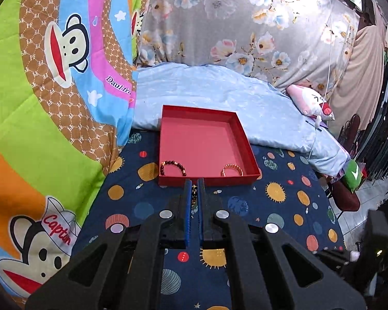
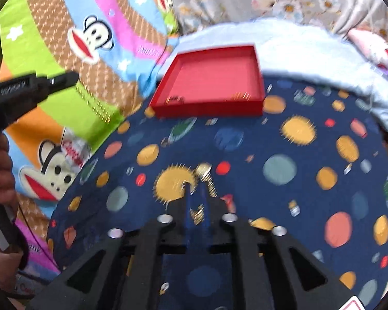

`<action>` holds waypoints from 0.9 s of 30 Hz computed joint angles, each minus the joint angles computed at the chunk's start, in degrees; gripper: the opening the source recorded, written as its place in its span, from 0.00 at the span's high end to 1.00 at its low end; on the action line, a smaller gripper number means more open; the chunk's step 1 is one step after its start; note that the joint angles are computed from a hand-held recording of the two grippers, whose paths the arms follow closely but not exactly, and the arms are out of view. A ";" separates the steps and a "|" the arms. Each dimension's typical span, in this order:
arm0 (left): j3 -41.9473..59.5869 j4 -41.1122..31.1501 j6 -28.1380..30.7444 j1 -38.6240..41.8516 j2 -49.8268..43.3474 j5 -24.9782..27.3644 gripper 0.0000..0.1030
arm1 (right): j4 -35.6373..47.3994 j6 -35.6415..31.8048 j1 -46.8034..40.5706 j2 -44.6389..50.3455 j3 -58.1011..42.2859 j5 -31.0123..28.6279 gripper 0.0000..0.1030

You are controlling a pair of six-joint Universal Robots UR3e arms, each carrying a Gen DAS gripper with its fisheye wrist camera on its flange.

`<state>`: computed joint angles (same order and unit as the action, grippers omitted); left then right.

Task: Organize jewelry
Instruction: 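Lower the gold chain into the red box with the left tool while the right tool releases the pearls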

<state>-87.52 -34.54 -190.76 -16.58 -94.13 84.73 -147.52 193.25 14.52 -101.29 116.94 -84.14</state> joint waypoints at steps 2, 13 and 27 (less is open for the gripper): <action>-0.38 -0.33 0.01 -0.24 -0.17 -0.08 0.97 | -0.84 0.49 0.98 2.67 0.42 0.92 0.86; -2.50 0.01 0.06 -1.12 -0.51 0.66 0.97 | -4.12 0.90 6.29 15.45 -2.29 -0.41 0.84; 0.07 -0.61 0.20 -1.28 -3.69 0.16 0.97 | -3.59 0.36 3.55 11.83 -3.88 -0.79 0.86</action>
<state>-87.45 -35.14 -190.56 -17.86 -97.81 84.89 -151.11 193.61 18.07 -89.46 113.06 -84.93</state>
